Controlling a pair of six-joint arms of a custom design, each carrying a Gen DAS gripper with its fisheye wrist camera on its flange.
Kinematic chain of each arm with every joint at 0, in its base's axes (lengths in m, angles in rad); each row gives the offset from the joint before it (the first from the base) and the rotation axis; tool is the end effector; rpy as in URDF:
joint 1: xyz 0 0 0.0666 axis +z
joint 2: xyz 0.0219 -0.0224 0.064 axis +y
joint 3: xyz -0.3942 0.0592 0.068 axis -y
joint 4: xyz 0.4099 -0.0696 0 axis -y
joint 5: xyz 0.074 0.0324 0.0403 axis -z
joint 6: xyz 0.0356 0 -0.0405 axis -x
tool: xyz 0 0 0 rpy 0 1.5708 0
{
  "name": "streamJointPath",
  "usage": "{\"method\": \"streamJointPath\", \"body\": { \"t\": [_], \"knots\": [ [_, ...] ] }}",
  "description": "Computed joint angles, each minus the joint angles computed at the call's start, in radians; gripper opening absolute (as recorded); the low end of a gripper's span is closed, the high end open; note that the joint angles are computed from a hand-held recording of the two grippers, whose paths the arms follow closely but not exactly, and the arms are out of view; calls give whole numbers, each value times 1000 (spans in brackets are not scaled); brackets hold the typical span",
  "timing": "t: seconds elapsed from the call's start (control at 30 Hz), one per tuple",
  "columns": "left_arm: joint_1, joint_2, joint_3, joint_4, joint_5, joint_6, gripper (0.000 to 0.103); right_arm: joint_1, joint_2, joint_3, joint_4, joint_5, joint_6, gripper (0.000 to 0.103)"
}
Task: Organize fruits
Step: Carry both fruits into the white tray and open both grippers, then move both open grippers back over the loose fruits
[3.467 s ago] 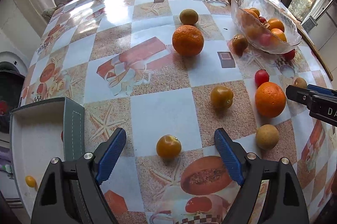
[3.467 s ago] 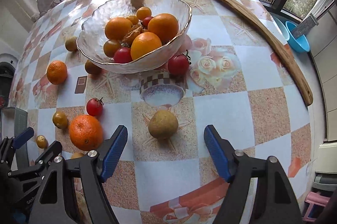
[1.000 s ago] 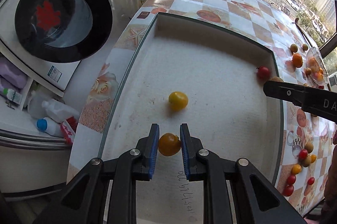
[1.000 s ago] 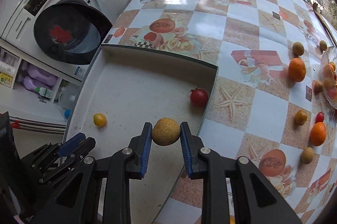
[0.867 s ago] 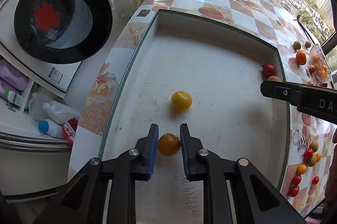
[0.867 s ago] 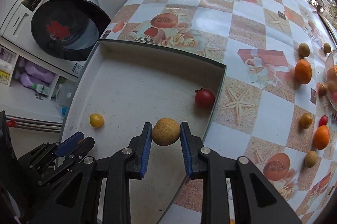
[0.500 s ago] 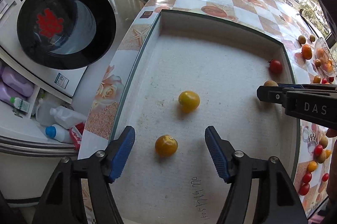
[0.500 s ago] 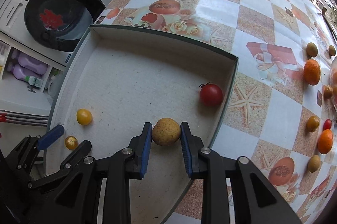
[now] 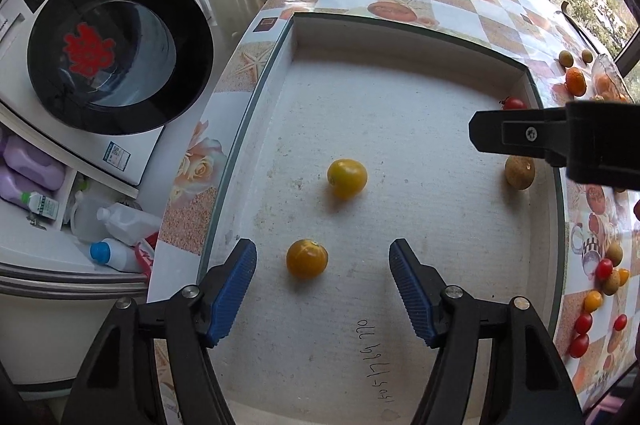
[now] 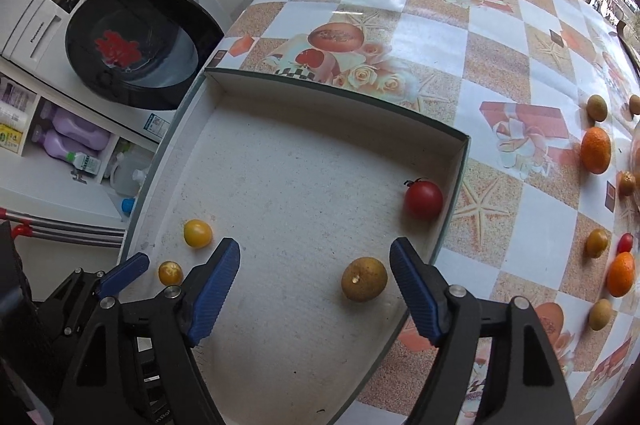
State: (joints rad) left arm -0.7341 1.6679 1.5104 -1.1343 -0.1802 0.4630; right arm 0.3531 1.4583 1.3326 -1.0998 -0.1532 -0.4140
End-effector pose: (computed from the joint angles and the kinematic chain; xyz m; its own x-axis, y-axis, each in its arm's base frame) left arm 0.4216 -0.3724 0.3472 -0.9166 0.2352 -0.3233 0.2381 0.9707 0.0312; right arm 0.4568 0.1737 0.3757 -0.9653 0.0679 -0.2521 -0.0021 0.9635 0.2676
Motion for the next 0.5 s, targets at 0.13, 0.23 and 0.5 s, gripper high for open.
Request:
{"method": "streamJointPath", "body": {
  "t": [0.13,0.23,0.5],
  "knots": [
    [-17,7,29,-10,-6,-13,70,-25,-51,-19,3,6,-29,81],
    [-37,14,58,-13,-7,-30,70,-49,-100,-48,1,23,-51,81],
    [-116,44,152,-21,17,-112,70,-172,-282,-174,-75,81,-71,81]
  ]
}}
